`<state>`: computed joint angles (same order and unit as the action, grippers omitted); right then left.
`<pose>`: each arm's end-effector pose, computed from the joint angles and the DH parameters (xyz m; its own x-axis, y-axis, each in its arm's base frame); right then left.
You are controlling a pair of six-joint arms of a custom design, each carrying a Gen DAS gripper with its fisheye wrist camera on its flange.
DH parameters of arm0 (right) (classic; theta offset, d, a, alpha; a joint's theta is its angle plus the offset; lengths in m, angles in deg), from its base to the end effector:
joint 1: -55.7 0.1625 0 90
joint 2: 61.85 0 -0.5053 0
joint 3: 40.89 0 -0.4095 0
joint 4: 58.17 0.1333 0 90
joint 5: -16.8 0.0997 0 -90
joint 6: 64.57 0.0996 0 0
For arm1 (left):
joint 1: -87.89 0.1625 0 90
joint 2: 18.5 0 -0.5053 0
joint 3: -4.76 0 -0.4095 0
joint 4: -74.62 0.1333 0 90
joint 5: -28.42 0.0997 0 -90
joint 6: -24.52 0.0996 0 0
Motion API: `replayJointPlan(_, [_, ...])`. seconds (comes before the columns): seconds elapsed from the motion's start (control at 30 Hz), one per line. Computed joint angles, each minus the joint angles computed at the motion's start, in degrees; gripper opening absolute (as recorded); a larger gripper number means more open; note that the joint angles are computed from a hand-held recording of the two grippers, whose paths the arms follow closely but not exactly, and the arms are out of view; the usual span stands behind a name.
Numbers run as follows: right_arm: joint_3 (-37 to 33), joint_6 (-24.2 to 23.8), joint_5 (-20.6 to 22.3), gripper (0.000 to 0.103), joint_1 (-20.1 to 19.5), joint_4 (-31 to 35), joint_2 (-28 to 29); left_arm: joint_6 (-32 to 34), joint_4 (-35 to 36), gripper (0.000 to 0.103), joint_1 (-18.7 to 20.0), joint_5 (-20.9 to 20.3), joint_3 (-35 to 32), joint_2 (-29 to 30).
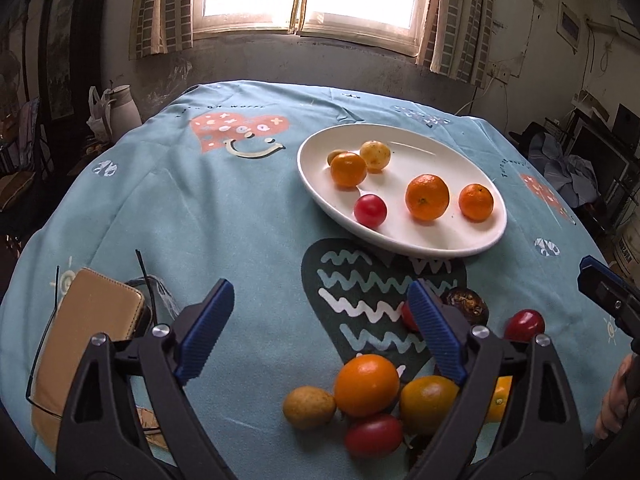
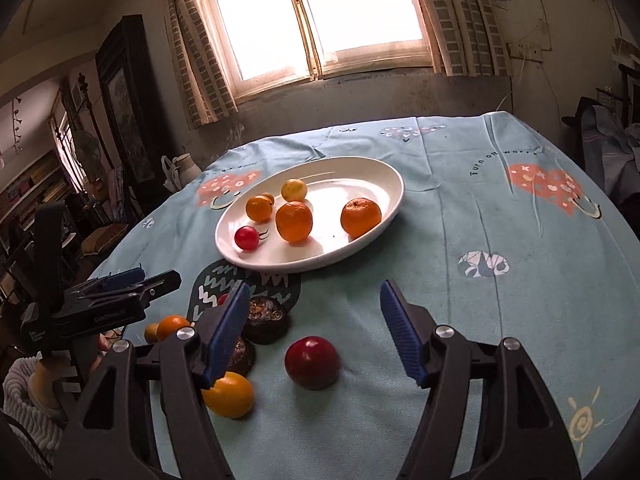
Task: Organize fruits
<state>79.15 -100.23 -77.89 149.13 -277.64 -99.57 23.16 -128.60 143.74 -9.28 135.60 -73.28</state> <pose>0.1605 -0.5864 0.0714 -0.7875 -0.3956 0.4726 -0.6151 0.5517 -0.5632 -0.1087 -0.5381 0.1895 -0.7848 -0.0679 -0.6161 0.4289 0.6581 -0.6188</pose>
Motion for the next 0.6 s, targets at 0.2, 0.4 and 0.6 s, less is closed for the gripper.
replayJointPlan(0.2, [-1.3, 3.5, -3.3, 0.068, -0.2, 4.2, -0.4, 0.1, 5.2, 0.09, 0.7, -3.2, -1.1, 0.2])
replayJointPlan(0.4, [-1.4, 4.7, -3.5, 0.068, -0.2, 4.9, -0.6, 2.4, 9.4, 0.09, 0.8, -3.5, -3.3, 1.8])
replayJointPlan(0.6, [-1.7, 5.5, -3.9, 0.068, -0.2, 6.7, -0.9, 3.7, 12.0, 0.096, 1.0, -0.5, -4.8, 3.2])
